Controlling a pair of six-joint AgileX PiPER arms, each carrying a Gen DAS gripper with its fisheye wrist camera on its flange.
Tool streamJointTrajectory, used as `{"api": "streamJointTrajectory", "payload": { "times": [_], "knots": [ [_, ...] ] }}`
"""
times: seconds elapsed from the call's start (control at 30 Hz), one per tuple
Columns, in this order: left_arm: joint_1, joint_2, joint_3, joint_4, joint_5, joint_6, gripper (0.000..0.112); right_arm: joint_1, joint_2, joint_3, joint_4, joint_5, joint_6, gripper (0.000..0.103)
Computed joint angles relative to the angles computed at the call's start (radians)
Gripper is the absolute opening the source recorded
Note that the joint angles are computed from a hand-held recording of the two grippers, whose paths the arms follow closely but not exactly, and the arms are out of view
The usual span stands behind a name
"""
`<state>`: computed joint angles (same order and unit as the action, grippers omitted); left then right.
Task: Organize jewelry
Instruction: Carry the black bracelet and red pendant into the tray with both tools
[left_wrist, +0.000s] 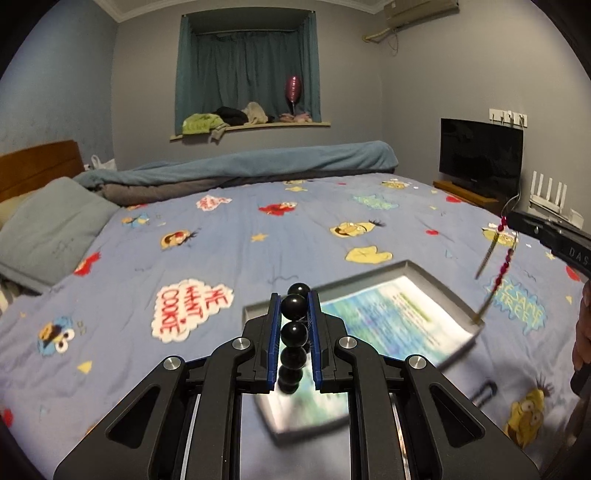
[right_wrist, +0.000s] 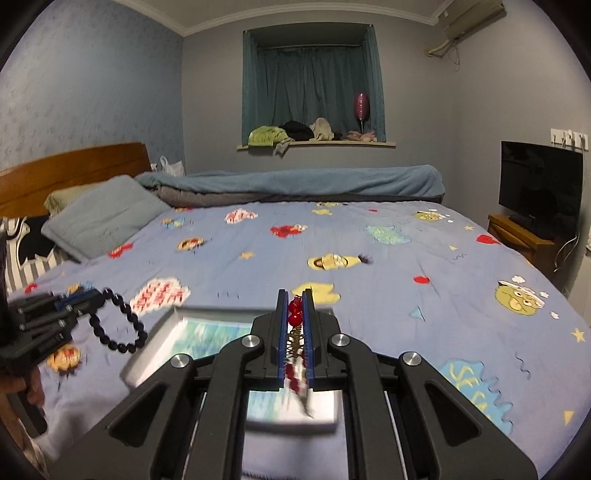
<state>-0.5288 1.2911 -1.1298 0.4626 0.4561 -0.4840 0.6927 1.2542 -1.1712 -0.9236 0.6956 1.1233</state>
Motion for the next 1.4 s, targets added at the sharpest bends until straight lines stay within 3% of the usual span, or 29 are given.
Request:
{"api": "streamJointTrajectory", "payload": {
  "times": [0.17,0.33,0.4,0.5,0.6,0.73,0.93,1.2,1.33,1.4],
  "knots": [
    [0.053,0.135,-0.09,-0.121,-0.064,0.098,0.015,-0.081,0.112,-0.078,0.043,-0.089,-0.051,0.007],
    [0.125,0.277,-0.159,-0.512,-0.122,0.438,0.015,-0.157,0.241,-0.12,0.107,-0.2,-0.114,0.007],
    [0.135,0.344,-0.197,-0.592,-0.109,0.511,0.015,-0.183,0.285,-0.133,0.144,-0.242,-0.167,0.007],
    [0.135,0.408,-0.229,-0.508,-0.091,0.443,0.015,-0.21,0.334,-0.142,0.167,-0.275,-0.211,0.007],
    [0.136,0.444,-0.243,-0.379,-0.074,0.321,0.015,-0.239,0.385,-0.178,0.248,-0.237,-0.278,0.007],
    [0.148,0.461,-0.25,-0.317,-0.046,0.264,0.015,-0.273,0.421,-0.197,0.343,-0.207,-0.345,0.007],
    [0.153,0.489,-0.27,-0.306,-0.006,0.255,0.015,-0.276,0.461,-0.224,0.369,-0.15,-0.369,0.007],
    [0.154,0.493,-0.279,-0.294,0.018,0.237,0.015,-0.302,0.488,-0.241,0.45,-0.137,-0.432,0.007],
    [0.149,0.493,-0.28,-0.265,0.024,0.209,0.027,-0.306,0.481,-0.235,0.443,-0.14,-0.418,0.007],
    [0.142,0.492,-0.278,-0.235,0.024,0.185,0.027,-0.308,0.48,-0.236,0.453,-0.141,-0.425,0.009]
  ]
}}
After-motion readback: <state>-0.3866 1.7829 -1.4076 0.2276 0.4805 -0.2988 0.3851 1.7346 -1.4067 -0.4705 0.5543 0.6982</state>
